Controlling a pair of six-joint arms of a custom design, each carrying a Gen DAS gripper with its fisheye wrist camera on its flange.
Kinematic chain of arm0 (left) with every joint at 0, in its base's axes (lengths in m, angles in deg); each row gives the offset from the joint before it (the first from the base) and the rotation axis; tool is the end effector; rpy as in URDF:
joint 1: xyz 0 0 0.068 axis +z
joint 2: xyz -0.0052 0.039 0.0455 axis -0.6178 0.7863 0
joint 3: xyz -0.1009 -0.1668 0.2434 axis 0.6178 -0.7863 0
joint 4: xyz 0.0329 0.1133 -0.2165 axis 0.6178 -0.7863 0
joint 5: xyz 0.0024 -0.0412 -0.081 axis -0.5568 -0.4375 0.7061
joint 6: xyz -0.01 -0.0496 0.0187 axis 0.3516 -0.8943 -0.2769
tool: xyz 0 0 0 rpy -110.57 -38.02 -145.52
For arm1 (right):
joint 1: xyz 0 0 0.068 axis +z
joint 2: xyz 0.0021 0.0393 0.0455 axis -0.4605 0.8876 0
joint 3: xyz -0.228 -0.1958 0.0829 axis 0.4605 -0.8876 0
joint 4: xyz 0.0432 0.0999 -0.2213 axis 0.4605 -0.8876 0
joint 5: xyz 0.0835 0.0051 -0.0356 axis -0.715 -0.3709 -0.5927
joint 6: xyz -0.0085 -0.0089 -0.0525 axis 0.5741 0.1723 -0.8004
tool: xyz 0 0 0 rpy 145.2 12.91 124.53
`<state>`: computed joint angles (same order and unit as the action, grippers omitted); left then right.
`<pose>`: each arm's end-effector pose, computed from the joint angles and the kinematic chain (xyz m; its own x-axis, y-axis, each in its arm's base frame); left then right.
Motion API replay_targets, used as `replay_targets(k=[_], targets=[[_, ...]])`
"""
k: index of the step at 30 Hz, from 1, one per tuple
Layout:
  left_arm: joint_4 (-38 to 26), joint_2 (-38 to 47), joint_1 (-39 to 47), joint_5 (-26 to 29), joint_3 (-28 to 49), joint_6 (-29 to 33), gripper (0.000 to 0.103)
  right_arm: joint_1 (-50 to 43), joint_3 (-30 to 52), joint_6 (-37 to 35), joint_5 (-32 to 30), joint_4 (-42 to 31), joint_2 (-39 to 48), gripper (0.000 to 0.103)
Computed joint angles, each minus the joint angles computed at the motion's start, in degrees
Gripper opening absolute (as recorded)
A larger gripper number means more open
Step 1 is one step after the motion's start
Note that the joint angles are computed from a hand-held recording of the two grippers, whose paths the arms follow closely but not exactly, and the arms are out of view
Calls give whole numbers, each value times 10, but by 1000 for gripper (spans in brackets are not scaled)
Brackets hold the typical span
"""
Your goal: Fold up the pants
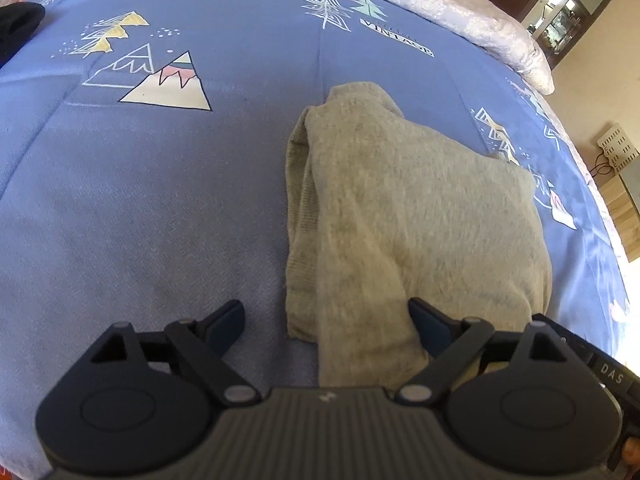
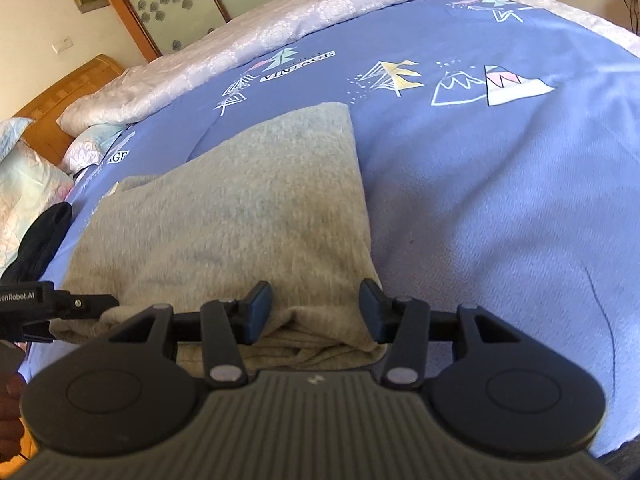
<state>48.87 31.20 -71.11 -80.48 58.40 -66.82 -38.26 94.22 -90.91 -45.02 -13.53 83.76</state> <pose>0.1980 -0.1185 0.1745 -0.7337 -0.5218 -0.4352 -0.4003 0.8495 -0.3437 0.2493 -0.0251 0.1259 -0.7497 -0.0514 -0.6598 -0.3849 0.8449 0.3715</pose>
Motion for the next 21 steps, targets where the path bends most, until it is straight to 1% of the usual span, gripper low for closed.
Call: replay_targets(k=[3, 9, 13, 17, 21], targets=[[0, -2, -1, -1, -2, -2, 92, -9, -8, -6, -10, -19, -20, 52], [-2, -4, -4, -6, -1, -1, 93, -22, 3, -9, -25, -45, -19, 52], [3, -27, -16, -18, -14, -7, 92, -42, 14, -24, -37, -82, -27, 52], [7, -58, -31, -35, -28, -8, 92, -99, 31, -40, -91, -127, -25, 56], [22, -66, -26, -24, -36, -2, 93, -132, 63, -22, -120, -164, 0, 58]])
